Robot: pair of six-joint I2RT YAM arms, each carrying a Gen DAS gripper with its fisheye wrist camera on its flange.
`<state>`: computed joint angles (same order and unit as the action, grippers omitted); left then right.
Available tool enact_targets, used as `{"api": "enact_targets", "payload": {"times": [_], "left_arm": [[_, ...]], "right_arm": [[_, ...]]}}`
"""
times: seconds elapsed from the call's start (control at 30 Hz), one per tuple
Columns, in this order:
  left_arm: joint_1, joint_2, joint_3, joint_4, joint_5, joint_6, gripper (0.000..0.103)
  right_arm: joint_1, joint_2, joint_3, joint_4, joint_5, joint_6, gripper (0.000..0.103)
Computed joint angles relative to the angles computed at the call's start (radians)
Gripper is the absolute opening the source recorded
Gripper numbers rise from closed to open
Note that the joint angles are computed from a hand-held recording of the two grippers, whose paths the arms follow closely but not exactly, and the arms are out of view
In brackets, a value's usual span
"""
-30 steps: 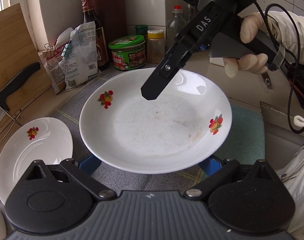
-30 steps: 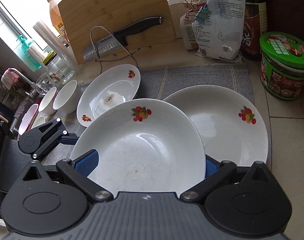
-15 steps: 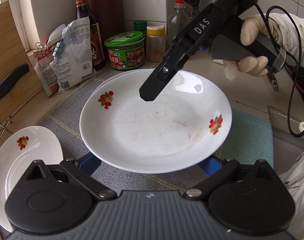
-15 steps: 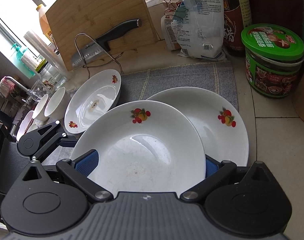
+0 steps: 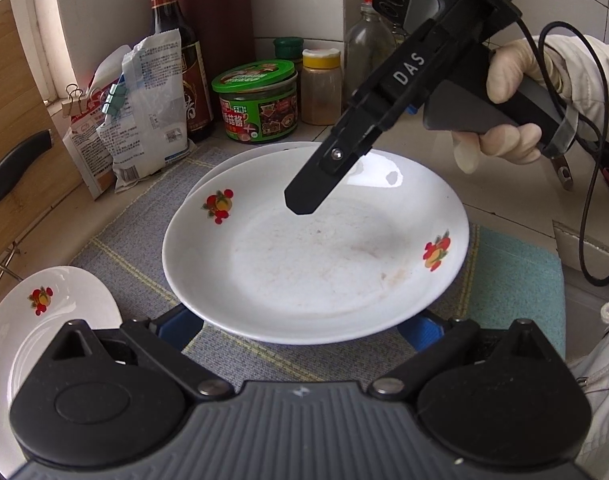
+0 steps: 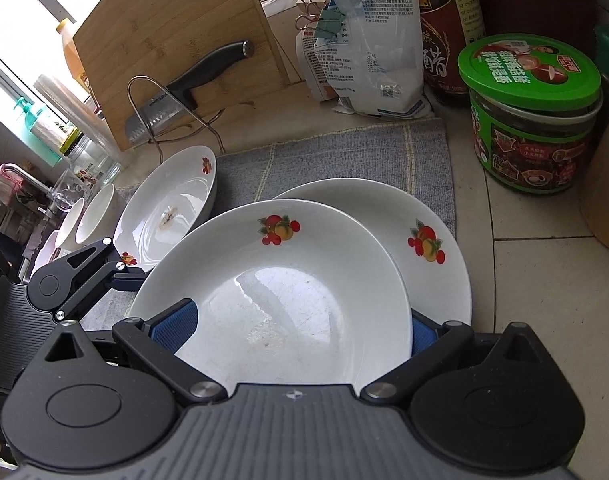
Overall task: Organize plates and bowls
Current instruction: 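Carry the deep plate onto another white plate with the right tool while the left tool holds its plate, then lower the fruit-print plate onto another plate and open the left tool while the right tool releases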
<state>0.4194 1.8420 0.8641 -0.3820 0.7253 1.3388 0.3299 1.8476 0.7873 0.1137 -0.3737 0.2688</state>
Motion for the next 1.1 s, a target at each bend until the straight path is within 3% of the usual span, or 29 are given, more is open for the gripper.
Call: {"api": "enact_targets", "payload": {"times": [1.1], "left_arm": [[-0.045, 0.026, 0.032, 0.020, -0.041, -0.031, 0.101]], "right_arm": [[-0.012, -0.069, -0.085, 0.019, 0.028, 0.044, 0.103]]}}
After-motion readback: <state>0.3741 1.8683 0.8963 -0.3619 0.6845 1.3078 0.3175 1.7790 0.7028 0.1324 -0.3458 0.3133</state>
